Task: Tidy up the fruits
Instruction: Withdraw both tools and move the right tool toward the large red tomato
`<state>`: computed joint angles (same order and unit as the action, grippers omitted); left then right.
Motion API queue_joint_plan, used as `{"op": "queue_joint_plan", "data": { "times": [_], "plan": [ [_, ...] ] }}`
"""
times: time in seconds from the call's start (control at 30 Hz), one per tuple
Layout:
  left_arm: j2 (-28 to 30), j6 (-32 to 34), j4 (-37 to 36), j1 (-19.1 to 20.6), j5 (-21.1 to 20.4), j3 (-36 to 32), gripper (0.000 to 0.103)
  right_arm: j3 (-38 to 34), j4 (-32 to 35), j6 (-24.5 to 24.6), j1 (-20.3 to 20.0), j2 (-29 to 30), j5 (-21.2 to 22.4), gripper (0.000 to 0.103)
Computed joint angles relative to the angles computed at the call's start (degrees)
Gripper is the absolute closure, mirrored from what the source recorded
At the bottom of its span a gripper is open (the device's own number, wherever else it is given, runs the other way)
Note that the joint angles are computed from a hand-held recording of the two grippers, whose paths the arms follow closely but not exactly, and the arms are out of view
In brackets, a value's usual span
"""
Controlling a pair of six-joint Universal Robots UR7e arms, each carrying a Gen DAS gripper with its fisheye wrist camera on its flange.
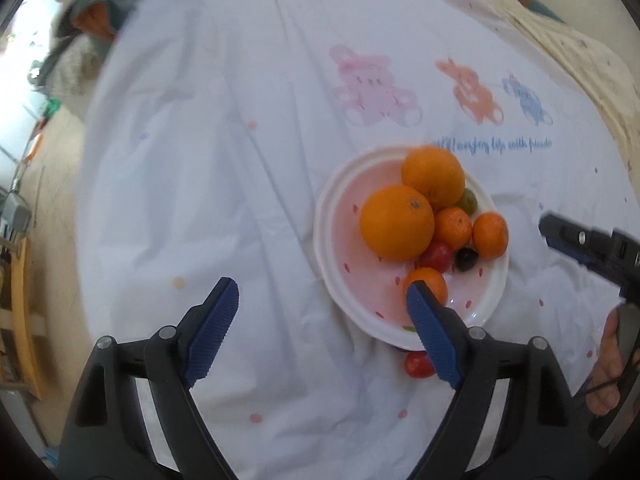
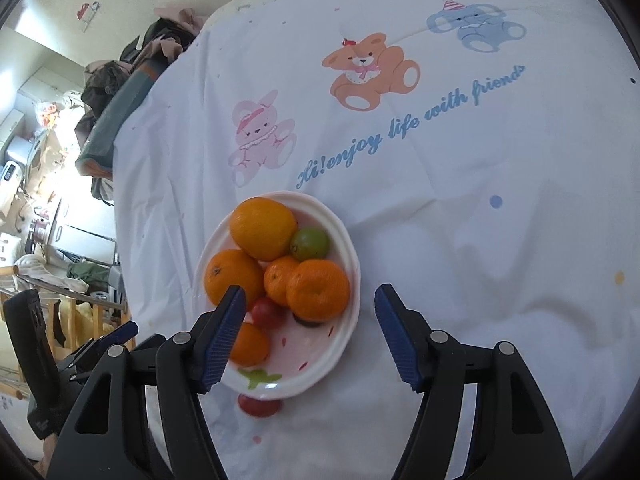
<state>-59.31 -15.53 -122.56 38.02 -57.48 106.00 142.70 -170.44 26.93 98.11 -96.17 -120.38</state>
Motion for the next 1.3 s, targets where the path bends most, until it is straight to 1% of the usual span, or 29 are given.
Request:
{"op": "queue_joint_plan", "data": {
  "times": [0.1,0.23,0.43,0.53,0.67,0.73,0.8,0.97,1.07,1.13,1.23,1.3],
  "plan": [
    [-2.97,-1.09,-2.02,-0.72,0.42,1.76,0.019,0.6,-0.03,1.09,2.39,-0.45,-1.2,0.033],
    [-6.69,-1.93,-2.69,-1.71,0.95,4.22,0.019,2.04,-0.81,3.09,4.22,-1.18,-1.2,0.033],
    [-10.02,-2.87,-4.38,-2.6,1.62,7.88,0.019,3.91,-0.08,6.72,7.38,-1.88,-3.12,0.033],
    [-10.89,-3.3,-4.28,-3.22,3.01,9.35,0.019,4.7,-0.16,8.32,8.71,-1.46,-3.86,0.033],
    [-12.12,-1.96,-5.57,-3.27,0.97,10.58,0.019,5.34,0.82,10.14,10.07,-0.85,-4.95,0.033],
    [-12.81,-0.48,-6.2,-3.65,0.78,11.33,0.019,5.52,0.69,10.85,10.45,-0.22,-5.02,0.033],
    [-13.63,0.68,-7.02,-4.22,1.2,12.34,0.019,5.57,0.34,11.15,10.79,0.4,-5.16,0.033],
    [-14.1,0.7,-6.86,-3.9,0.97,12.47,0.019,5.06,0.99,11.27,11.49,2.92,-5.14,0.033],
    [-14.25,1.6,-7.03,-3.95,2.17,13.0,0.019,4.05,3.93,9.28,10.86,4.23,-3.98,0.033],
    [-14.85,2.31,-7.2,-3.56,2.09,13.5,0.019,3.7,4.83,8.52,10.7,5.37,-3.88,0.033],
    [-15.28,1.85,-5.58,-2.42,2.4,13.23,0.019,3.38,4.1,7.45,9.61,7.69,-1.67,0.033],
    [-15.41,1.38,-4.85,-1.47,2.07,12.83,0.019,2.07,5.14,6.44,9.93,10.23,-1.47,0.033]
  ]
}}
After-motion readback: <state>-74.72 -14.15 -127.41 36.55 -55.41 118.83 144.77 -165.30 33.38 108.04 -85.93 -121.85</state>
